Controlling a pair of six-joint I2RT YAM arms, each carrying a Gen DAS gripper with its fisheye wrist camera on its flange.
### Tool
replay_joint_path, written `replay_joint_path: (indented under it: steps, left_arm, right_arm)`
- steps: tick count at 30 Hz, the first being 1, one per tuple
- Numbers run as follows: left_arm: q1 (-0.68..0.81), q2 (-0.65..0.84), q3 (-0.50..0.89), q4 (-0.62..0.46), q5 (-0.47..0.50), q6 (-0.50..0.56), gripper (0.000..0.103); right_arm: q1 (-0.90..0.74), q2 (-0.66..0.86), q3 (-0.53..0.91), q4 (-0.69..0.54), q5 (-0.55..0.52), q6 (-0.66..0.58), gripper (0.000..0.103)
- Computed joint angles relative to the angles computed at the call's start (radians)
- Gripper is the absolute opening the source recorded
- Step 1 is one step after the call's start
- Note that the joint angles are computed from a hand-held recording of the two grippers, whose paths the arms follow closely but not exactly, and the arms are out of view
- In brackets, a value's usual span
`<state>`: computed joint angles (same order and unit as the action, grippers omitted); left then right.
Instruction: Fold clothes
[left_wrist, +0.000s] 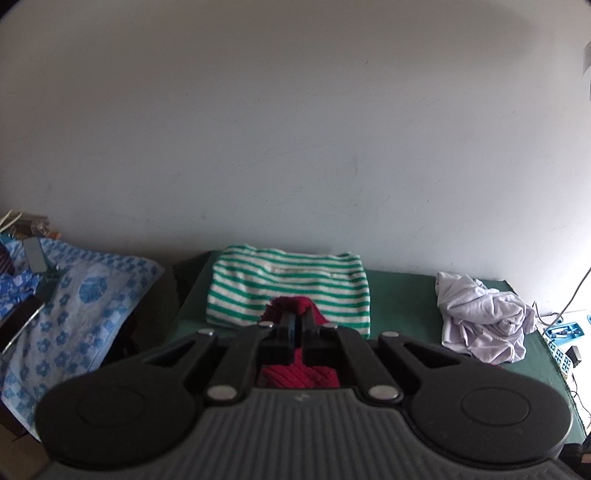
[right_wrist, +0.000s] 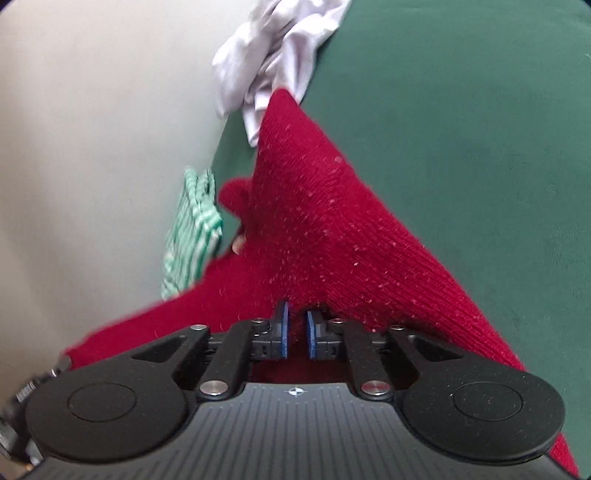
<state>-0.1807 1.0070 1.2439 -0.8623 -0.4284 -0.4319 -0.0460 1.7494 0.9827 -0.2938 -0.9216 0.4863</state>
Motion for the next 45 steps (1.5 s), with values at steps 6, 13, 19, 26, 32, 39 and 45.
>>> replay_joint_path:
  steps: [6,13,19,26,32,39,45]
  left_arm:
    - [-0.063,-0.117,-0.114,-0.054,0.04,-0.064,0.0]
    - [-0.325,-0.193,-0.151,-0.202,-0.184,-0.285,0.0]
    - [-0.307,-0.19,-0.173,-0.28,-0.246,-0.343,0.0]
    - [-0.165,-0.207,-0.217,-0.289,-0.265,-0.319,0.0]
    - [-0.015,-0.179,-0.28,-0.211,-0.241,-0.231,0.0]
    - [0.051,-0.226,-0.38,-0.098,-0.088,-0.044,0.011]
    - [0.23,-0.341,-0.488,-0.022,0.148,0.159,0.069]
  right_arm:
    - [-0.002,-0.156,0.134,-0.161,0.023,-0.376,0.034]
    - [0.232,0.175,0.546,-0.158,0.585,-0.646,0.035]
    - [0.296,0.264,0.524,-0.056,0.857,-0.825,0.007]
    - [0.17,0.353,0.642,-0.097,0.652,-0.545,0.006]
    - [0.109,0.309,0.535,0.024,0.61,-0.352,0.0]
    - [0.079,0.051,0.356,-0.048,0.455,-0.622,0.024]
    - [0.198,-0.128,0.113,-0.101,0.484,-0.855,0.047]
